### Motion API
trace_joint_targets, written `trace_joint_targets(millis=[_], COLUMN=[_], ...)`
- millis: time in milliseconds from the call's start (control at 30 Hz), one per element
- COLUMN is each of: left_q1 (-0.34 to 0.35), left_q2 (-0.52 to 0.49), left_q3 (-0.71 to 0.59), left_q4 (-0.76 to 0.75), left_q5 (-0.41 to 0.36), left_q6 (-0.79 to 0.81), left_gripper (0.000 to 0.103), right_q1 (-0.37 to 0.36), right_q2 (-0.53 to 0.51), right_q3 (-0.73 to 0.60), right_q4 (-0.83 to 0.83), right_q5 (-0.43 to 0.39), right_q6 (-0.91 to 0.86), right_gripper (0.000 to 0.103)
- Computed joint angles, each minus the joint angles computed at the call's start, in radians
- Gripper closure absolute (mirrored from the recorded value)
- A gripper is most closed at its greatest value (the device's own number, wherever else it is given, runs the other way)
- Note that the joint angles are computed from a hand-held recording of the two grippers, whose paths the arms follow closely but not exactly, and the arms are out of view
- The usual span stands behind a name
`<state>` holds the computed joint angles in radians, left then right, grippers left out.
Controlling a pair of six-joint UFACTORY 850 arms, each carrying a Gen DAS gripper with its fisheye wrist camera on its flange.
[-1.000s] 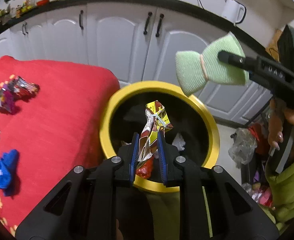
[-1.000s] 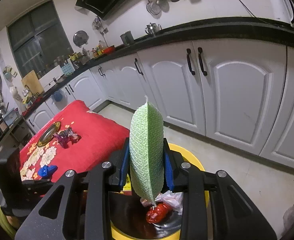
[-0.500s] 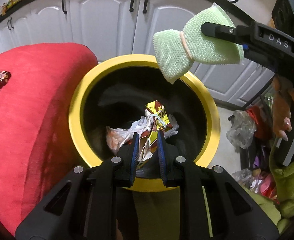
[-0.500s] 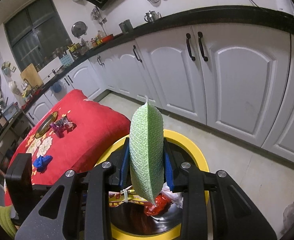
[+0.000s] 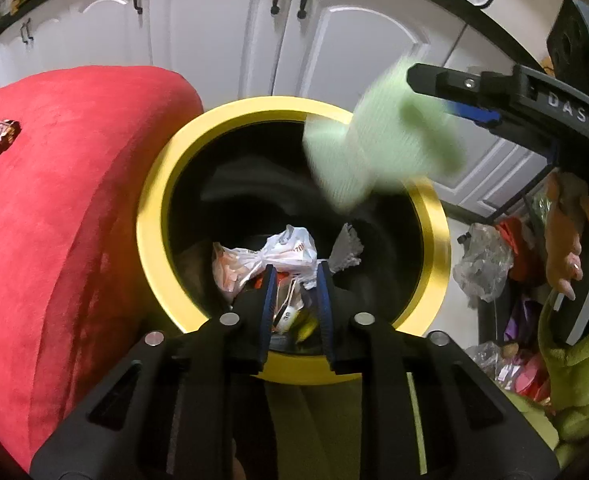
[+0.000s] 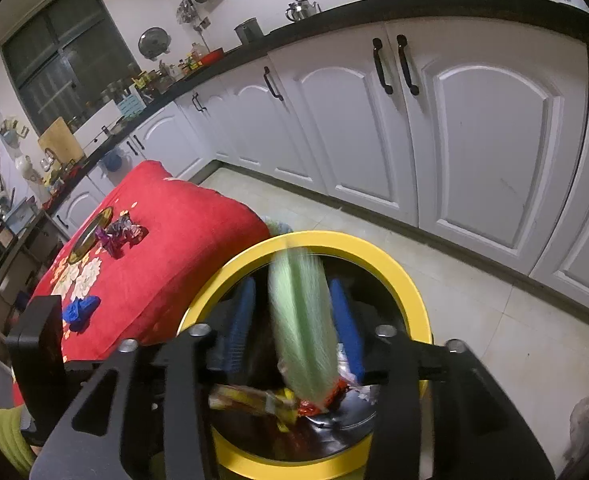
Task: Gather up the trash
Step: 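Open both tools to drop the wrapper and sponge into the bin, then move both tools back over the table toward the candy wrappers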
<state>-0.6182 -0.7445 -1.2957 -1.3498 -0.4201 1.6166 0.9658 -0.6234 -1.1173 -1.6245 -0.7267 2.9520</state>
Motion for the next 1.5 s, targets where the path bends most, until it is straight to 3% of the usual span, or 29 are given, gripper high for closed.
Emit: trace_joint_targets(millis=[67, 300, 367, 633, 833, 1067, 1500], left_q1=[0.006, 0.032, 0.042, 0.086, 0.118, 0.145, 0.225], left_q2=[0.004, 0.05, 0.071, 0.144, 0.187, 0.219, 0.239], left_q3=[0.004, 0.052, 0.072, 0.133, 0.17, 0.199, 0.221], left_q4=[-0.024, -0.242, -0.353, -0.705, -0.866, -0.994, -1.085], left_q5=[0.0, 0.023, 0.039, 0.047, 0.022, -0.008, -0.057], left_q6=[0.011, 0.17, 0.258, 0.535, 0.674, 0.78, 0.808], left_gripper=[0.066, 0.033, 0.012, 0.011, 0.011, 0.011, 0.011], right_q1=[0.002, 0.017, 0.022, 0.037, 0.044, 0.048, 0.041], right_q2=[0.001, 0.011, 0.012, 0.012, -0.005, -0.035, -0.121], right_q3=[0.001, -0.002, -0.004, -0.028, -0.072, -0.132, -0.305], right_q4=[0.006, 0.032, 0.037, 0.034, 0.028, 0.025, 0.021], right_q5=[-0.007, -0.057, -0.076, -0.128, -0.132, -0.119, -0.056], right_q6=[-0.002, -0.02, -0.024, -0.052, -0.1, -0.163, -0.341], right_gripper=[0.057, 0.055, 0.05, 0.042, 0.041, 0.04, 0.038])
